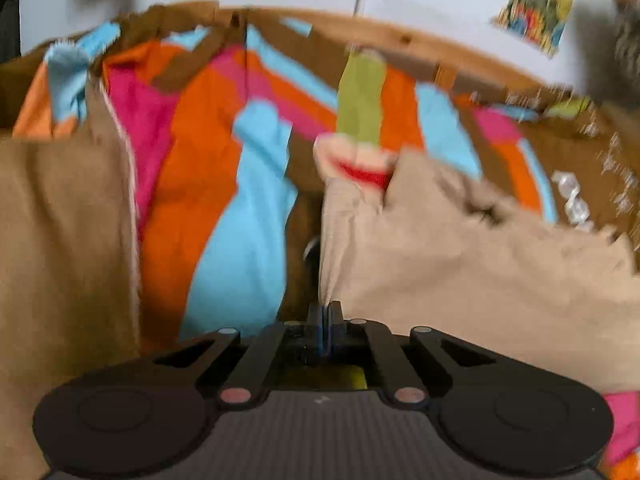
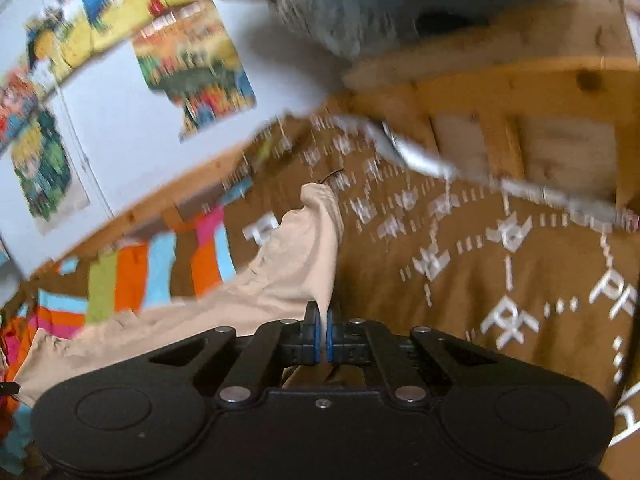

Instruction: Fold large clothes

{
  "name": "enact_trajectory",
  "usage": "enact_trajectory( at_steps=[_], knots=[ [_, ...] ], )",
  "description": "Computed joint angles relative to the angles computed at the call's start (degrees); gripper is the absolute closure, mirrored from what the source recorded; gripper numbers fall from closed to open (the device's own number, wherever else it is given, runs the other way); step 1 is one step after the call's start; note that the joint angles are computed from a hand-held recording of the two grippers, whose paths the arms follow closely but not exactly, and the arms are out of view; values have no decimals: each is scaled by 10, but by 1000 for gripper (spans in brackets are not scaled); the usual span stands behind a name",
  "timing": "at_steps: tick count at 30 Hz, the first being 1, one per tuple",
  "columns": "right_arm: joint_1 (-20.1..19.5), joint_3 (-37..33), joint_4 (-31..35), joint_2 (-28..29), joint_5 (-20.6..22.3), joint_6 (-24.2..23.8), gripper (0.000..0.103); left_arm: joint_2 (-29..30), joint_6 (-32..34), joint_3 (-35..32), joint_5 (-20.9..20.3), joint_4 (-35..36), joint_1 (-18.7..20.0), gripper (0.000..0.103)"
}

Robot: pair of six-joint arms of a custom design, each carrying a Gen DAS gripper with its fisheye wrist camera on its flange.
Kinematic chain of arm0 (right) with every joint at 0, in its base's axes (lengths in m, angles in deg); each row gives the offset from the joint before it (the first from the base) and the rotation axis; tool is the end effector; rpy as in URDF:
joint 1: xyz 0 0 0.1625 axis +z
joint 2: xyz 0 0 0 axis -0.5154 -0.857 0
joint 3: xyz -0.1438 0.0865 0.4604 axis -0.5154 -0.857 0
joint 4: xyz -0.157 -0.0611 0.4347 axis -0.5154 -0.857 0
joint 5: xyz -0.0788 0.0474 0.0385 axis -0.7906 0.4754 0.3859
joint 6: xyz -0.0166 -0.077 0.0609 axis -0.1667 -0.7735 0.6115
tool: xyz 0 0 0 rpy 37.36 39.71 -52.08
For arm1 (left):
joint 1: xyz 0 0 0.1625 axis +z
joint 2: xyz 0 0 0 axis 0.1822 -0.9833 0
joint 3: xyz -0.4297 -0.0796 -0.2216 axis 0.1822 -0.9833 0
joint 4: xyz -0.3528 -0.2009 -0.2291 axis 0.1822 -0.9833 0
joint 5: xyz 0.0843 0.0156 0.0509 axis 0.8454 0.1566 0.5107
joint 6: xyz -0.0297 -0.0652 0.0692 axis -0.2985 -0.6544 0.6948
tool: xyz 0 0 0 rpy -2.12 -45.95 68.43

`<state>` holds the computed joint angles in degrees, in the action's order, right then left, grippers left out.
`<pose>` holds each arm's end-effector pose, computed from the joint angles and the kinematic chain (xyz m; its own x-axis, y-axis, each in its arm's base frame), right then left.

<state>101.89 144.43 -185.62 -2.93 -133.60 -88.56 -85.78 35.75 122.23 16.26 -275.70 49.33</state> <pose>-0.0298 -0.4815 0.2790 -0.9084 0.1835 0.3756 -0.2493 0.4833 -0.8392 -0.0891 -0.5753 0.1641 -0.7694 -0.1181 -0.6278 0.3448 0.7505 -0.5638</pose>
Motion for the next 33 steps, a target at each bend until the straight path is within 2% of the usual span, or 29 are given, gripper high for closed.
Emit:
enact_trajectory(
  at_steps=[2,4,6,9,10,11,12,14,16,18,19,21,24,26,29,33],
  knots=[
    [-6,-13,52,4,-29,1,100,5,-19,3,-3,12,10,101],
    [-15,-19,87,4,-50,24,95,5,-21,8,-14,2,18,100],
    [-19,-19,86,5,-64,38,95,4,-19,8,-15,9,17,98],
    [-11,-20,64,13,-88,24,94,-7,-38,7,-7,57,7,88],
    [-8,-22,58,17,-97,18,92,-12,-52,8,-2,70,2,71],
    [-3,-22,49,21,-107,10,91,-16,-57,12,-1,66,-3,48],
    [3,-22,28,30,-121,-6,85,-16,-52,19,4,44,-9,44],
    [14,-20,-32,51,-137,-54,81,-1,-12,32,35,-28,-33,41],
    [26,-18,-92,72,-133,-105,81,30,75,29,61,-113,-56,41],
    [40,-23,-125,91,-126,-148,81,63,156,12,53,-188,-67,34],
    [48,-26,-138,102,-120,-171,81,78,184,-5,25,-199,-68,31],
    [64,-38,-133,119,-103,-203,80,102,201,-45,-25,-176,-63,30],
    [95,-76,-76,146,-84,-240,73,152,193,-122,-81,-110,-50,31],
    [118,-118,-34,175,-75,-266,68,190,200,-173,-83,-81,-41,34],
    [144,-185,-7,228,-82,-312,66,235,245,-209,-54,-84,-31,33],
    [157,-258,17,288,-135,-358,68,249,261,-198,-87,-139,-8,29]
  ],
)
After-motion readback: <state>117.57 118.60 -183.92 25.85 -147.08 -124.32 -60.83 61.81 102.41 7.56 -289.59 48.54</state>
